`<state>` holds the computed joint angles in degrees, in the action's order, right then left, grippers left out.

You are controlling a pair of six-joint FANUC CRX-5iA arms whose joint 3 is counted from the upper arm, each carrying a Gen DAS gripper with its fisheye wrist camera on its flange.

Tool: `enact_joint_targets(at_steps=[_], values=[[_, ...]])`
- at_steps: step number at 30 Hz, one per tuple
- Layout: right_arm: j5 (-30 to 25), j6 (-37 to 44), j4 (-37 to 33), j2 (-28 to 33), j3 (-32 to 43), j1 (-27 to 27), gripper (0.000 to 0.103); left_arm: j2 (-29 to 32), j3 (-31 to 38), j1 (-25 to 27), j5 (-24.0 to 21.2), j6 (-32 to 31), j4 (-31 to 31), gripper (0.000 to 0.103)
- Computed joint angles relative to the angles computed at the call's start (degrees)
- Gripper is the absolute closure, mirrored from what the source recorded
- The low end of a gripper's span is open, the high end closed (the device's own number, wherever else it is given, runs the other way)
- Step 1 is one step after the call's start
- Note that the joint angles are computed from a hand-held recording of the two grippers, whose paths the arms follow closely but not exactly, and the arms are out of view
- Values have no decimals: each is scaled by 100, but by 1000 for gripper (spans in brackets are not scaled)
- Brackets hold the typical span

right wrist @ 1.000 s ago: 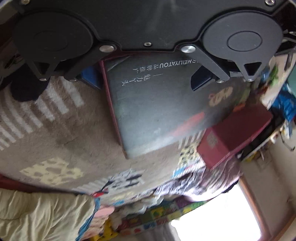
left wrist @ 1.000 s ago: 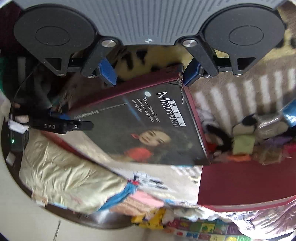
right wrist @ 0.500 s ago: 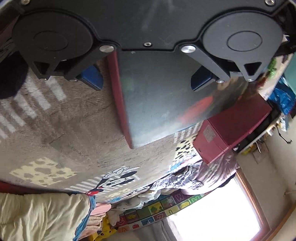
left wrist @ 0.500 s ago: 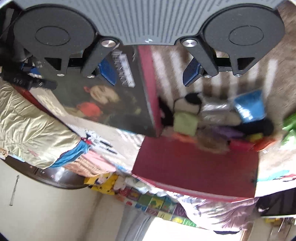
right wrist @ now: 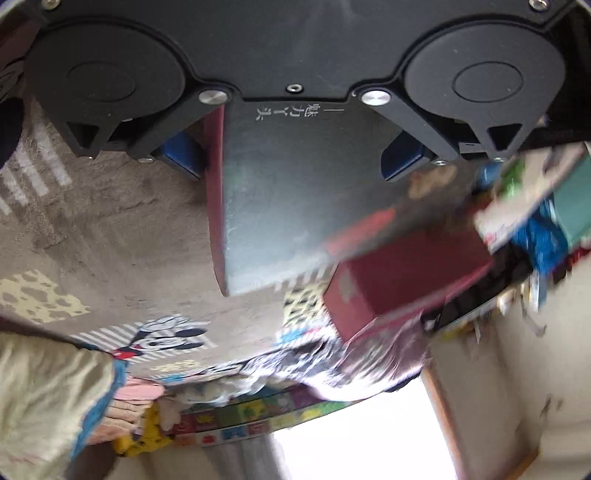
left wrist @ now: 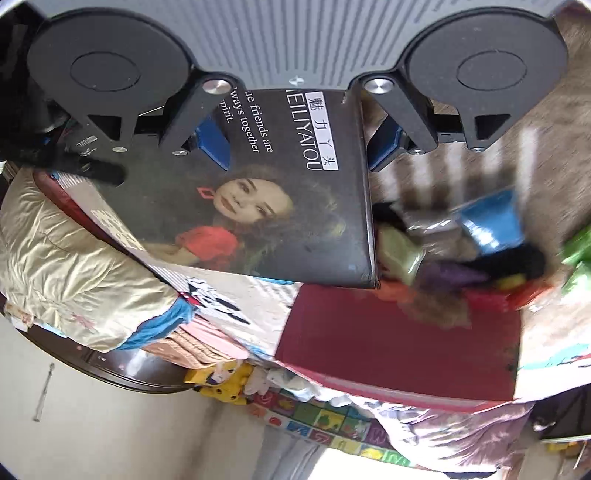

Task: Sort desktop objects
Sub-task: 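Lift the black lid with both grippers and swing it upright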

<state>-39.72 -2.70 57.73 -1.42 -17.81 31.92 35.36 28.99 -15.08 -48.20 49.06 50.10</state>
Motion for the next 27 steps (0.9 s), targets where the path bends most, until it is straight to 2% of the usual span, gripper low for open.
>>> enact_joint_targets(at_steps=[2,4,6,8,11,14,17,22,24,27], values=[[-195,130,-70,191,163,7,0,-15,-55,-27,211,67,27,22],[-350,-137,27,303,215,-40,0,1,-71,-88,501,101,-69,22],[-267,-195,-66,353,258,-119,0,123,112,-117,462,91,-192,23],[-275,251,-376,476,448,-110,0,256,306,-121,280,-80,-203,23],[-399,260,-399,544,532,-63,0,129,129,-147,394,-478,-205,23],[-422,214,-314,460,496,7,0,-168,-378,-160,749,-1306,253,23],[-339,46,262,296,324,119,0,-508,-987,-207,1264,-2154,1072,22],[-341,23,827,284,502,237,0,-705,-1387,-231,1593,-2533,2352,22],[-339,156,942,382,692,236,0,-784,-1462,-284,1844,-2736,2569,22],[-246,383,995,572,993,170,0,-804,-1415,-253,2000,-2589,2630,22]])
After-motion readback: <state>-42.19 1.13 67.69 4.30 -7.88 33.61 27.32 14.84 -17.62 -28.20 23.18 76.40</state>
